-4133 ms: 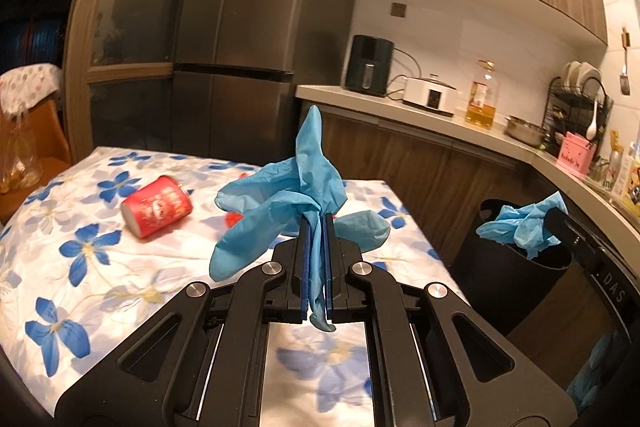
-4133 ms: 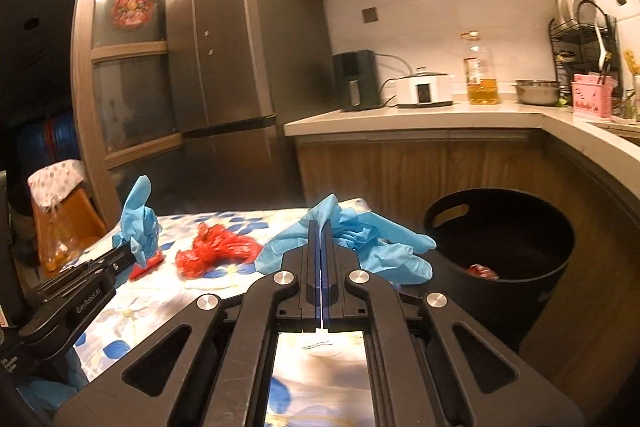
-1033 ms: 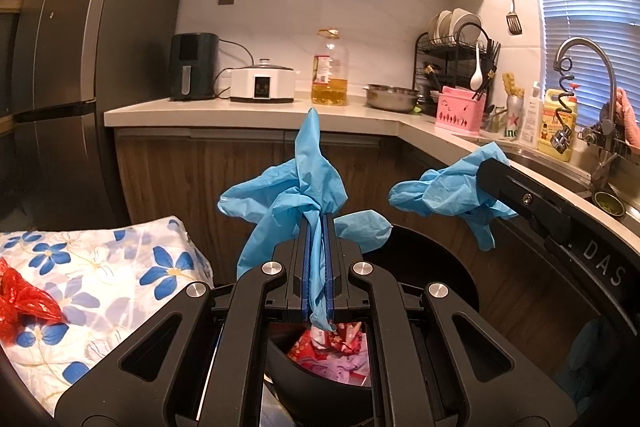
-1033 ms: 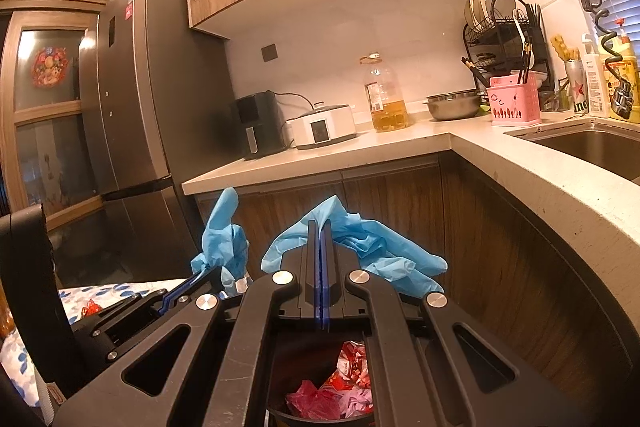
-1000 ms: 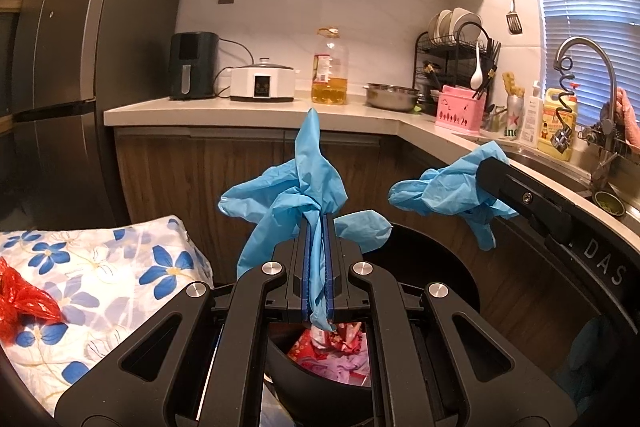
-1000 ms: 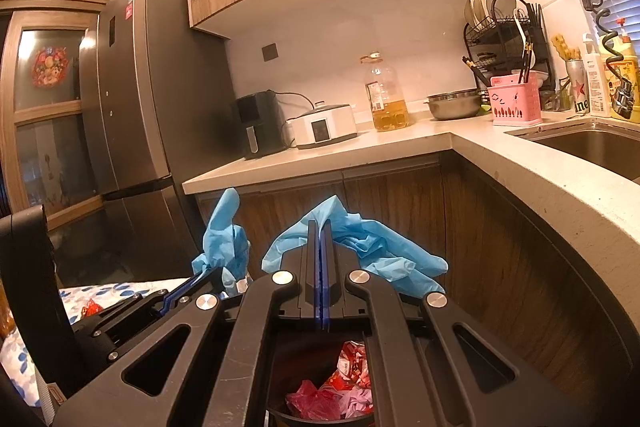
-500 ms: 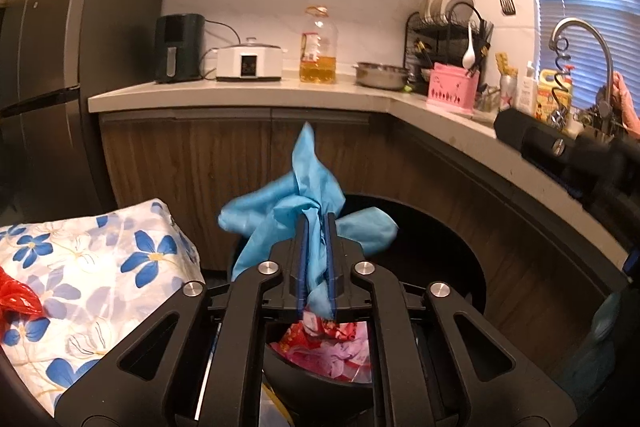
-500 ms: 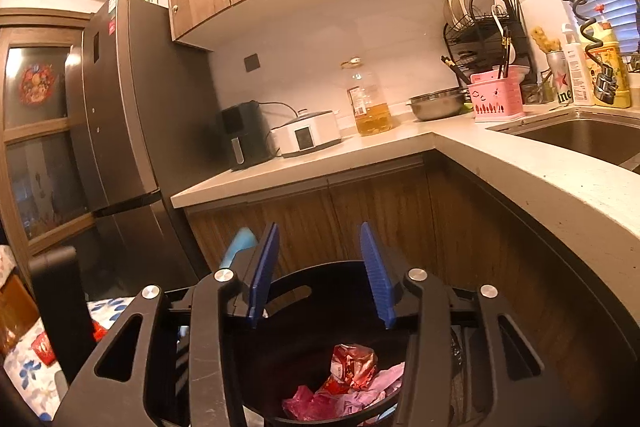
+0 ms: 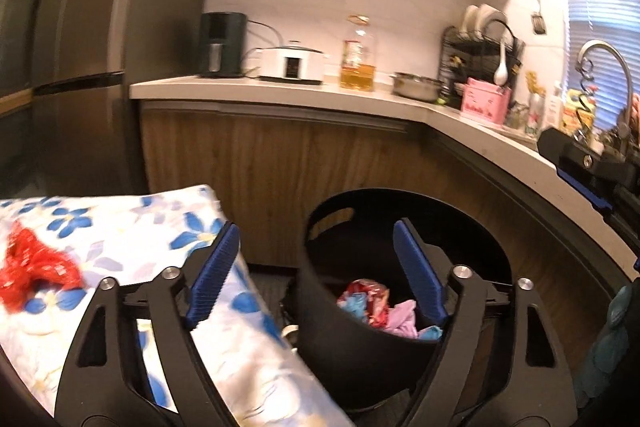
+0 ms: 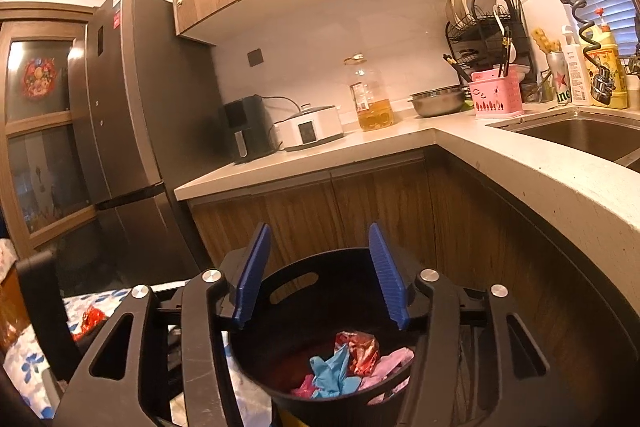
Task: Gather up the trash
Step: 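Move both open grippers back to the red cup and red bag on the table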
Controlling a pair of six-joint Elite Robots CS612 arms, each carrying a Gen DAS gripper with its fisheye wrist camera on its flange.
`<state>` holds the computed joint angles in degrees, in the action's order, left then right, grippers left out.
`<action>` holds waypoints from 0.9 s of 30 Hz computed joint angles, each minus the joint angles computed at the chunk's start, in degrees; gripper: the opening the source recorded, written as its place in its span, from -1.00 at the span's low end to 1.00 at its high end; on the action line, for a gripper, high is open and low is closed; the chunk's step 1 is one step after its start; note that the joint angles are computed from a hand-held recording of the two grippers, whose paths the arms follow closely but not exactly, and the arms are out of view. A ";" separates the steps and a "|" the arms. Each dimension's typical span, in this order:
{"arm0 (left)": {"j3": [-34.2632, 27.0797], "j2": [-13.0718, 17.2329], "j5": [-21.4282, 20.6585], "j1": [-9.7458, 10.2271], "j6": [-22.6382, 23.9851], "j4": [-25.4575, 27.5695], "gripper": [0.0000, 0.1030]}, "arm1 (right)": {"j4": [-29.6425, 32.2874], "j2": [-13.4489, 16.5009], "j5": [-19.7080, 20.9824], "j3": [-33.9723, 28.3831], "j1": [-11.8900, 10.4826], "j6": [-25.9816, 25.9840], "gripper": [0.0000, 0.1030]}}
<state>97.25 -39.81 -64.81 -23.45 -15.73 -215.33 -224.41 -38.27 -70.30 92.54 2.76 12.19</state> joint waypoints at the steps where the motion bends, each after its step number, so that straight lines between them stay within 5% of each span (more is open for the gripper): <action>1: 1.08 -0.47 0.70 -0.04 -0.36 -0.82 0.66 | -0.54 -0.10 0.04 0.36 0.10 -0.18 0.13; 7: 7.79 -3.34 7.08 -0.57 -3.76 -5.16 0.88 | -3.12 -1.15 0.06 3.26 0.96 -2.56 0.39; 14: 14.79 -6.22 14.84 -1.26 -6.72 -8.37 0.89 | -4.53 -2.57 0.37 6.73 2.29 -4.61 0.54; 27: 25.08 -9.63 23.53 0.09 -11.95 -12.01 0.89 | -3.68 -3.60 3.20 9.13 6.62 -5.83 0.55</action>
<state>122.33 -49.43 -41.28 -23.37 -27.68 -227.34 -228.09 -41.87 -67.11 101.67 9.39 6.36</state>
